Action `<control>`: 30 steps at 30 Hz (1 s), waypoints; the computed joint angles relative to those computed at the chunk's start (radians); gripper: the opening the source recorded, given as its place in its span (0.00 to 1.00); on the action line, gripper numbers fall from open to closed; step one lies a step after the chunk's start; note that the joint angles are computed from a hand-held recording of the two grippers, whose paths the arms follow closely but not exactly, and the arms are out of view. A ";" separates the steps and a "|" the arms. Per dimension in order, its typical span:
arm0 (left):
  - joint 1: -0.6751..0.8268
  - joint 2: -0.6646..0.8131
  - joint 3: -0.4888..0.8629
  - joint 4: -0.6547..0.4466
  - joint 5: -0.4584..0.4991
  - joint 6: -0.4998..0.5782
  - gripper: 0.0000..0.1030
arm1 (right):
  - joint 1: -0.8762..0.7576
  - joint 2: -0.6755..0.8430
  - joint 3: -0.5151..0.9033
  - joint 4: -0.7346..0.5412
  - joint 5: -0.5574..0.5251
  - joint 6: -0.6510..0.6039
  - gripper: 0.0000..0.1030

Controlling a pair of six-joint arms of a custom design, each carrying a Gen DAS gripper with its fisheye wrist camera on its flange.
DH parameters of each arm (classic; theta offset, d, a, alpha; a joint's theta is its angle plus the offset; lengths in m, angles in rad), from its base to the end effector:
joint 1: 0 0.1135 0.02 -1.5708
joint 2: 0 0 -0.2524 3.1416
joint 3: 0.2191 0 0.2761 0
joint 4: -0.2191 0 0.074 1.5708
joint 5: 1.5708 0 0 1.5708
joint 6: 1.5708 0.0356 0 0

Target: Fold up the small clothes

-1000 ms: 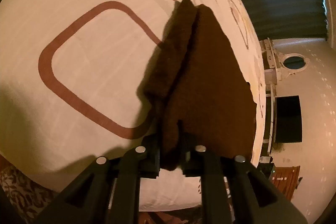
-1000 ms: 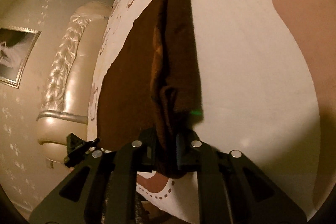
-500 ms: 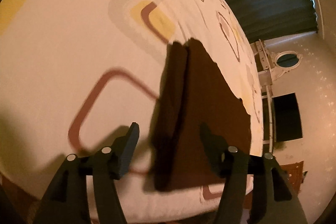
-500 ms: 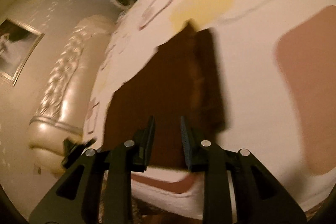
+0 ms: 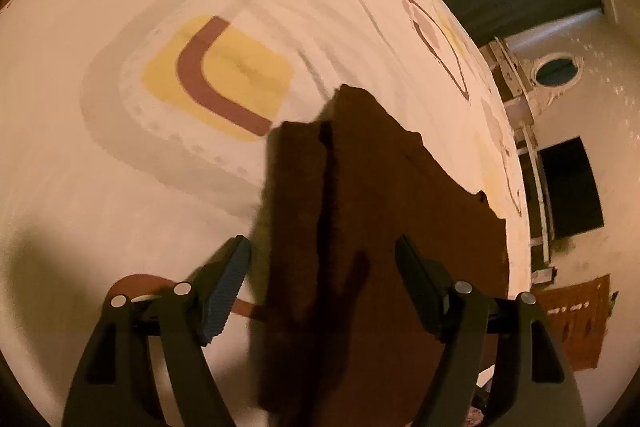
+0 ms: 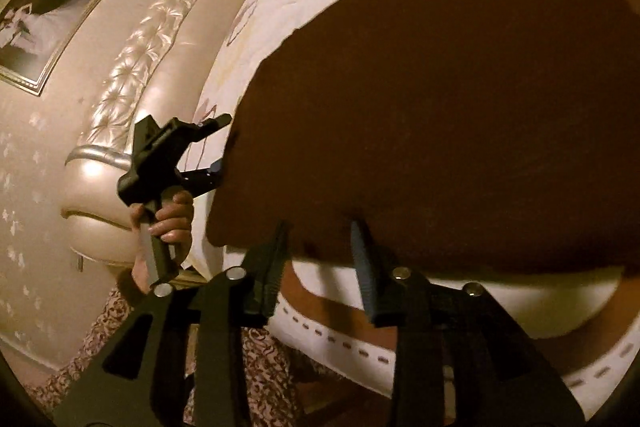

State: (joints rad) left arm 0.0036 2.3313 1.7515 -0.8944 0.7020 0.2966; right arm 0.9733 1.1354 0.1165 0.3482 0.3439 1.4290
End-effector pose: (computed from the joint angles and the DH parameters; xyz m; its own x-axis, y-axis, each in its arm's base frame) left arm 0.4621 -0.0213 0.0982 -0.9345 0.2198 -0.2801 0.3478 0.7315 -0.5865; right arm 0.1169 0.1505 0.0775 -0.6728 0.6679 -0.3182 0.2572 0.6144 0.7459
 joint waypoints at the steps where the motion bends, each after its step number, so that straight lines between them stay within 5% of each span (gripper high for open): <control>1: -0.009 -0.013 -0.018 0.013 -0.019 0.008 0.61 | 0.000 0.049 -0.005 0.058 -0.002 0.009 0.33; 9: -0.056 -0.001 0.010 -0.028 -0.092 0.030 0.18 | 0.047 0.142 0.006 0.136 0.049 0.049 0.33; 19: -0.059 0.008 0.103 -0.154 -0.110 -0.050 0.12 | 0.070 0.166 0.001 0.164 0.079 0.066 0.33; 30: -0.189 -0.232 -0.006 -0.156 -0.189 -0.168 0.12 | 0.050 0.165 -0.023 0.208 0.051 0.039 0.34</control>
